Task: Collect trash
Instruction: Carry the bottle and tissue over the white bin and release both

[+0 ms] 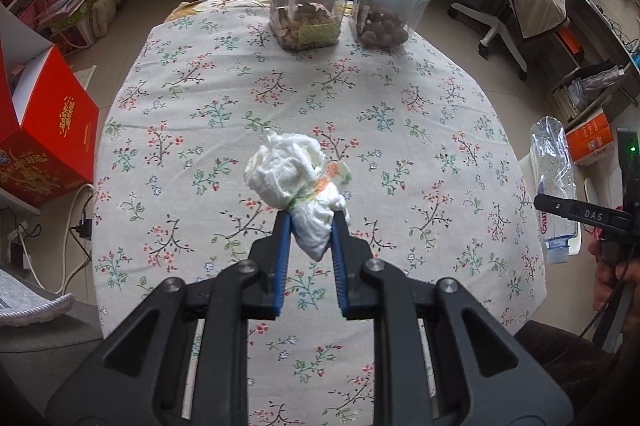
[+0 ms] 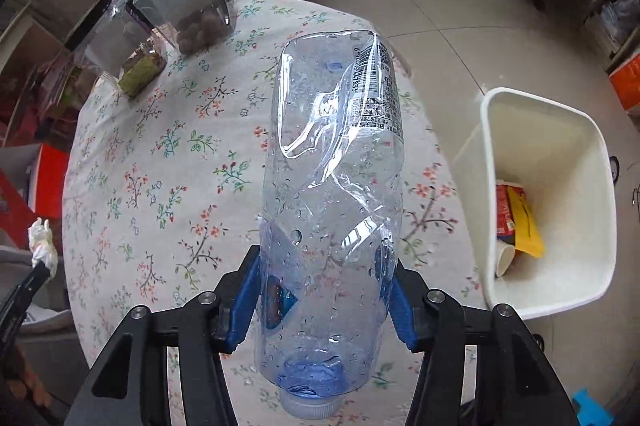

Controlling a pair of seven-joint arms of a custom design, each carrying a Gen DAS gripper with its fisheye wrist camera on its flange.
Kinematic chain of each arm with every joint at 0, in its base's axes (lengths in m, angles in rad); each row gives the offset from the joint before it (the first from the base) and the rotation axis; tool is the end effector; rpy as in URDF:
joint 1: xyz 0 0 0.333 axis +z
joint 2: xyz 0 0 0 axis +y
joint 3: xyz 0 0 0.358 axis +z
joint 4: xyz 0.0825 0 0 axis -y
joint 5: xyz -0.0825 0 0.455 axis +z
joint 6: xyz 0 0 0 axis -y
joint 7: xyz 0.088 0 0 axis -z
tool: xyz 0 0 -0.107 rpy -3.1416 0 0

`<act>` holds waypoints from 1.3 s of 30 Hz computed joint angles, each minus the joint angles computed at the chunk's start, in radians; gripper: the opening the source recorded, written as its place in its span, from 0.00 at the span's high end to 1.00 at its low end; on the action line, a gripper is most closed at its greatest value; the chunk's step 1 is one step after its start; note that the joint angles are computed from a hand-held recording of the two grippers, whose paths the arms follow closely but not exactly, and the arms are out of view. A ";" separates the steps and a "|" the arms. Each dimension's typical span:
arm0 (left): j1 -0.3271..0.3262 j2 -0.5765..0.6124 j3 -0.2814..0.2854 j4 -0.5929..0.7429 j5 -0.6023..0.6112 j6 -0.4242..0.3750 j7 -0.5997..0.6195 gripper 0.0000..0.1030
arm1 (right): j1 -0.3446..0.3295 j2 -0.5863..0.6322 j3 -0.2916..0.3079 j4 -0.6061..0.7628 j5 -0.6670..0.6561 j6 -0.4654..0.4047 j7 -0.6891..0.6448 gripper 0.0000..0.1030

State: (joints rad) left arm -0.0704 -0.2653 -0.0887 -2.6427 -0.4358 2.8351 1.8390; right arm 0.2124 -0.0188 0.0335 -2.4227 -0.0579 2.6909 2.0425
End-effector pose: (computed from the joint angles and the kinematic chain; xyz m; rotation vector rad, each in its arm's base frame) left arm 0.4803 -0.0543 0.3683 -1.9819 2.0703 -0.6580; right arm 0.5403 0.1375 0.3335 -1.8523 2.2135 -0.2163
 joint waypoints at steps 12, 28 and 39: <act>-0.102 0.047 -0.060 0.037 -0.053 -0.025 -0.012 0.79 | -0.105 -0.234 -0.090 -0.203 -0.042 -0.003 -0.015 0.44; -0.270 0.215 -0.170 0.191 -0.100 0.022 0.004 0.79 | -0.218 -0.380 -0.175 -0.317 -0.002 -0.033 -0.149 0.44; -0.322 0.398 -0.268 0.338 -0.240 0.133 0.159 0.79 | -0.317 -0.423 -0.202 -0.359 -0.044 -0.034 -0.190 0.44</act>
State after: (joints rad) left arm -0.3926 0.1326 -0.3566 -2.3042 -0.6755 2.9682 1.9982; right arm -0.1045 -0.4420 -0.1688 -2.7813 -0.1023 2.6564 1.8521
